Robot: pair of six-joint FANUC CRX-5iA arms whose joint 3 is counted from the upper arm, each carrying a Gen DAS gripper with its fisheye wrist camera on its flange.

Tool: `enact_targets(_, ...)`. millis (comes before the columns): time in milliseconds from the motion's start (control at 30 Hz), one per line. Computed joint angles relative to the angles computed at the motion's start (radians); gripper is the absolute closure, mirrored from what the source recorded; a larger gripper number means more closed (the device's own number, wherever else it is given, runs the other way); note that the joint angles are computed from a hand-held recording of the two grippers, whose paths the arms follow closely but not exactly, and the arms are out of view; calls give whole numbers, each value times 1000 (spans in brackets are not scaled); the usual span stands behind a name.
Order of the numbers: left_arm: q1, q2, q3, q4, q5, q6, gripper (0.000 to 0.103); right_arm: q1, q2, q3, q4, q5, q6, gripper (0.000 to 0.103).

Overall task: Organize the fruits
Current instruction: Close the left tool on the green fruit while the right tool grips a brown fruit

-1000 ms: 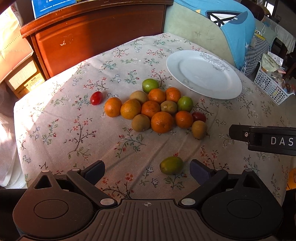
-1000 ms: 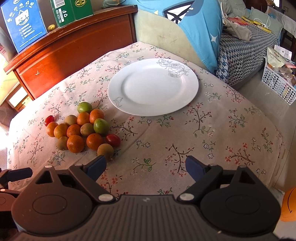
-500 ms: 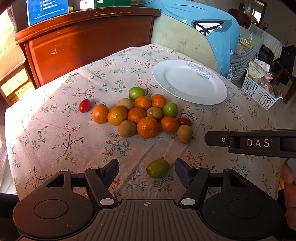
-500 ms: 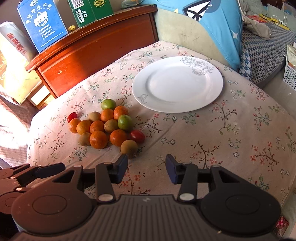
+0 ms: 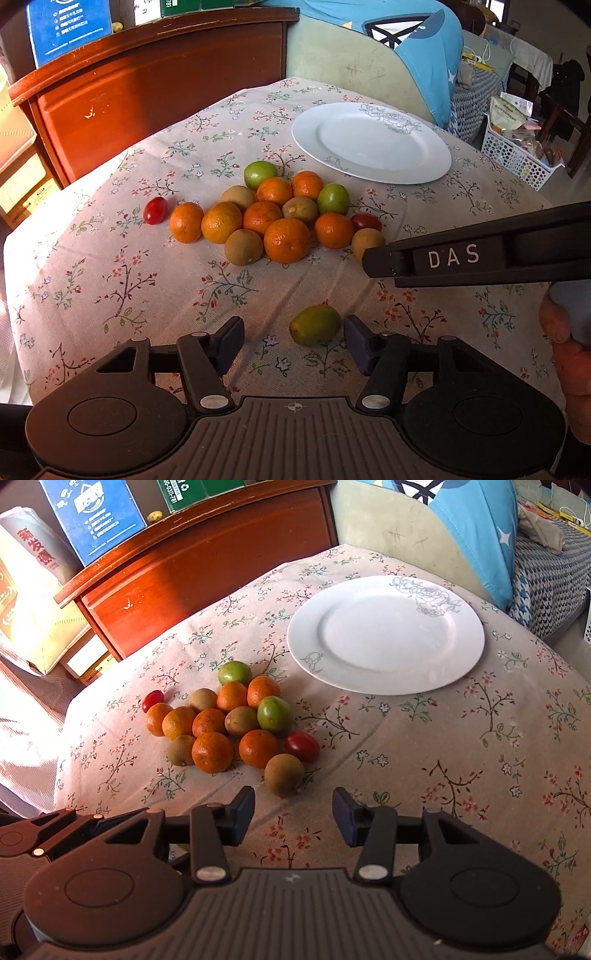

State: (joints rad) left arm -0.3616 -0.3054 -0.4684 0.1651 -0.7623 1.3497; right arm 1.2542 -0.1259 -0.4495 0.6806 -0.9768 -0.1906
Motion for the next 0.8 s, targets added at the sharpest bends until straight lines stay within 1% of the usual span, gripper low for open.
enact_targets(33,2,1,-4,10,1,-9,54,-4,4,1,1,8,3,56)
enact_targets(100,4,-2,-12,16,11,-14,57,-10,10,0,3,18,3,57)
enact_targets(167,8,-7,-22,28,24,-26,64,-16,18,1,5,26,-1,57)
enact_targets(233,15,-8,-27,42,28,-33,65,-20,23,-1,12,30,-9,59)
enact_targets(267,17,-8,-29,45,30,-33,65,-23,26,-1,14,33,-10,63)
enact_targets(400,15,-10,-34,36,46,-24,64,-28,34,-4,25,38,-11,70)
enact_targets(467,11,-13,-36,28,50,-27,64,-30,30,-14,36,52,-15,79)
enact_targets(533,14,-19,-45,37,60,-40,66,-30,30,-15,38,55,-14,79)
enact_targets(633,23,-23,-52,49,67,-41,78,-28,31,-12,37,51,-7,79)
enact_targets(667,27,-24,-53,55,67,-41,79,-27,29,-13,37,54,-11,79)
enact_targets(800,43,-28,-60,75,67,-36,81,-26,27,-12,34,63,-3,79)
